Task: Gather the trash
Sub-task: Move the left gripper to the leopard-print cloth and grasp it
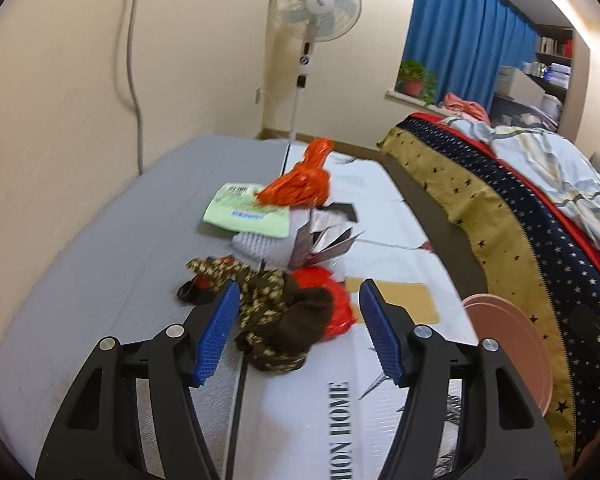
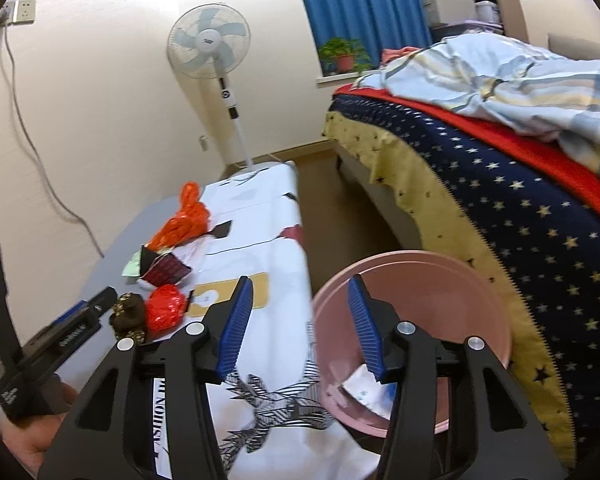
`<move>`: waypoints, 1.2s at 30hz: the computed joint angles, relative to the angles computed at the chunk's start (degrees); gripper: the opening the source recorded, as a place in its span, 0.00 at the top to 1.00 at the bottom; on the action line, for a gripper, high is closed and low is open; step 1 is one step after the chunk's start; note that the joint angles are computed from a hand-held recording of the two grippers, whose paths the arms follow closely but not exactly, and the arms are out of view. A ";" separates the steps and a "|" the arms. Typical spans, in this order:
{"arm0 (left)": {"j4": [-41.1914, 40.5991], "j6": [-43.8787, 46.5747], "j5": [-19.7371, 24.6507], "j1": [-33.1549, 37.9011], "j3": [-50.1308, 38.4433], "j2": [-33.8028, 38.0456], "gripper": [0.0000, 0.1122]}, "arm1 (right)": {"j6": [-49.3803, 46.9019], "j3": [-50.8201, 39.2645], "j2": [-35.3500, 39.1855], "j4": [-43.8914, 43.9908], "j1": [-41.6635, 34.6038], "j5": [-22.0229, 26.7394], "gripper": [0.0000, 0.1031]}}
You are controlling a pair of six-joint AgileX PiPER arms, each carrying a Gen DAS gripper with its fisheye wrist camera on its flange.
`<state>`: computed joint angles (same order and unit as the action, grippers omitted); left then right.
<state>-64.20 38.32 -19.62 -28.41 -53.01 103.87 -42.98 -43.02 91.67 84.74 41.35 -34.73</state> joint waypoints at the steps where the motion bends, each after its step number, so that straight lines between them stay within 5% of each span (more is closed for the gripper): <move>1: -0.67 0.59 0.64 0.43 -0.58 0.81 0.45 | 0.59 -0.18 0.36 -0.68 -0.12 0.44 0.52; 6: -0.65 0.83 1.48 0.65 -2.03 3.10 0.45 | 4.58 -0.63 2.31 -4.99 -0.72 2.59 0.52; 11: -9.96 10.32 1.90 1.02 -4.46 5.59 0.45 | 7.77 -1.39 4.05 -8.64 -1.22 4.31 0.52; 17: -4.91 5.26 4.89 4.09 -3.42 5.80 0.80 | 11.72 -4.00 7.33 -13.33 -2.43 7.78 0.52; 24: -9.73 7.25 2.26 6.23 -1.63 3.80 0.84 | 12.38 -10.98 13.38 -17.25 -2.16 12.52 0.51; 31: -11.64 8.22 0.87 7.55 -0.23 2.30 0.85 | 1.68 -21.25 21.03 -9.25 -1.00 17.16 0.38; 36: -12.37 8.46 0.85 8.85 0.36 1.44 0.85 | -15.75 -30.40 27.25 6.33 -0.50 19.19 0.28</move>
<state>-76.57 46.78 -18.77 -19.56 -52.66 105.31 -58.73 -73.42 118.92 91.07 40.85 -15.54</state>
